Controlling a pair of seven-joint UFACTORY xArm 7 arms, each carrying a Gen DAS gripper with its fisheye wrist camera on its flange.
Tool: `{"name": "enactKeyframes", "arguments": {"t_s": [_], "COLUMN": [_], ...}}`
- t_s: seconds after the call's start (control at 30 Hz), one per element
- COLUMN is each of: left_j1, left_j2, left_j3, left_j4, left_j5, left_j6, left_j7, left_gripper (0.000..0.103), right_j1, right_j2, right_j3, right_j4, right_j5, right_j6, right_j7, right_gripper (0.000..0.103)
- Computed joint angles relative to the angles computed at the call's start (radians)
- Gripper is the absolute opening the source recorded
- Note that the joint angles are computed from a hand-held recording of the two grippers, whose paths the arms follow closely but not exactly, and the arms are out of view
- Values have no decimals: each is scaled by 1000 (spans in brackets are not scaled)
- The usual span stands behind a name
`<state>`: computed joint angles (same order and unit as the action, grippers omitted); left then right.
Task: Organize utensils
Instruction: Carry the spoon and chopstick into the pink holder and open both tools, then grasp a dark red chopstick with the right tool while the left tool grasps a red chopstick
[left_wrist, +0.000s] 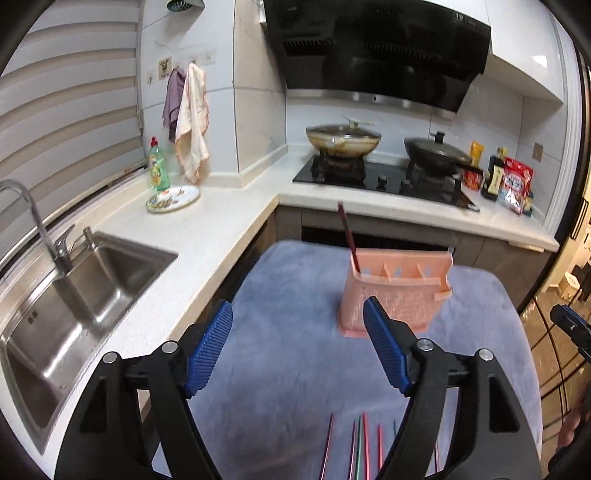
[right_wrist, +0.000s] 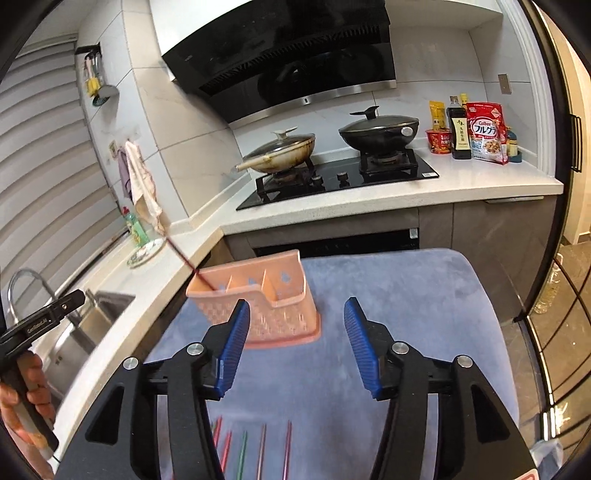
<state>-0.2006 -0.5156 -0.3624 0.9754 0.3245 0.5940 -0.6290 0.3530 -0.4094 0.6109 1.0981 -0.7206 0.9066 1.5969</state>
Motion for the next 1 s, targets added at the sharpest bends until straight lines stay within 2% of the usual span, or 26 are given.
{"name": "enactKeyframes", "arguments": {"t_s": [0.1, 0.2, 0.3, 0.4, 0.53, 0.67, 0.8, 1.0], "left_j1": [-51, -67, -105, -143, -202, -237, -266, -283], "left_j2": [-117, -229, -328, -411, -482, -512, -532, -553], "left_j3": [25, 3, -16, -53, -75, -84, -86, -87], "left_j4": [-122, -229, -325, -402, -474, -510, -532, -548], "left_j5": [-46, -58, -84, -104, -144, -173, -191, -193], "left_j6": [36, 83, 127, 179, 230, 259, 280, 302], "left_j7": [22, 28, 36, 28, 9, -19, -40, -59], "left_gripper": [71, 71, 71, 71, 71, 71, 71, 71], "right_j1": [42, 92, 143, 181, 236, 287, 338, 414], "right_j2": [-3, 12, 30, 92, 179, 243, 329, 401], "right_j3": [64, 103, 127, 170, 196, 190, 179, 119], "right_j4": [-14, -35, -74, -65, -52, -40, 1, 24], "right_j5": [36, 73, 109, 108, 94, 61, 14, -15], "right_j6": [80, 117, 110, 179, 216, 222, 274, 267], "right_j7": [21, 66, 159, 234, 321, 385, 421, 453], "right_gripper": [53, 53, 53, 53, 53, 53, 53, 50]}}
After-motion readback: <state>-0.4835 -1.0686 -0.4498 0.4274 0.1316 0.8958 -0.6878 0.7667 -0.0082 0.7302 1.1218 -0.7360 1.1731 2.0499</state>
